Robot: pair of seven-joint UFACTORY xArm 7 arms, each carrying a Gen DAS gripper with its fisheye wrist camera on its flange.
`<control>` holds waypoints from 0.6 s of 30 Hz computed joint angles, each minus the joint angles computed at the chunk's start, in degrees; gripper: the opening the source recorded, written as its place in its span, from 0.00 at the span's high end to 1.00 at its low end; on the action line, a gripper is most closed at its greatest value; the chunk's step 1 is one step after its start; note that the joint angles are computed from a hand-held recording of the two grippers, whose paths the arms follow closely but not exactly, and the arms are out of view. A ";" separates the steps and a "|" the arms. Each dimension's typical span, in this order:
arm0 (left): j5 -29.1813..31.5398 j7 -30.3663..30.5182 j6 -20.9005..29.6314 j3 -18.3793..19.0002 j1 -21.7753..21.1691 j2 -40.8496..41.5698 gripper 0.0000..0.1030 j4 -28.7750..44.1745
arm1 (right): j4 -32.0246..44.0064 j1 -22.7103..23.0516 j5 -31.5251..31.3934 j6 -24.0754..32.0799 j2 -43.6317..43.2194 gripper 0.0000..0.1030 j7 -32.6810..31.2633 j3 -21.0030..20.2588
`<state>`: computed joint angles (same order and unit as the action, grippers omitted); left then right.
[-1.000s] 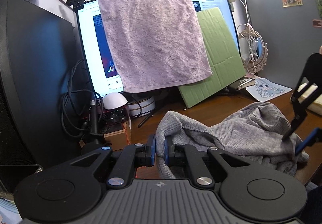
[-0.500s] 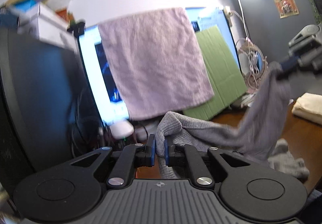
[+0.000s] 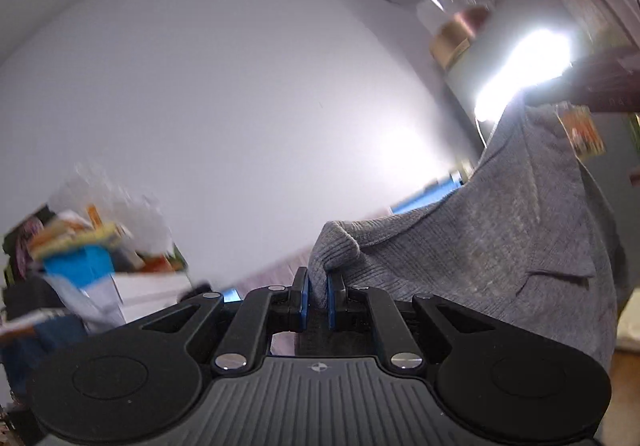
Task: Fold clothes
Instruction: 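Lift the grey sweater up with both tools to hang it open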
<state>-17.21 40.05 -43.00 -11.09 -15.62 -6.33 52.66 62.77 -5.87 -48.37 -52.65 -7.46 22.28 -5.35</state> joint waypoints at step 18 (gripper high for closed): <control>-3.00 3.39 14.89 -9.69 9.95 -8.17 0.92 -1.58 | -3.77 1.17 -9.55 1.47 -7.96 0.92 5.23 -4.55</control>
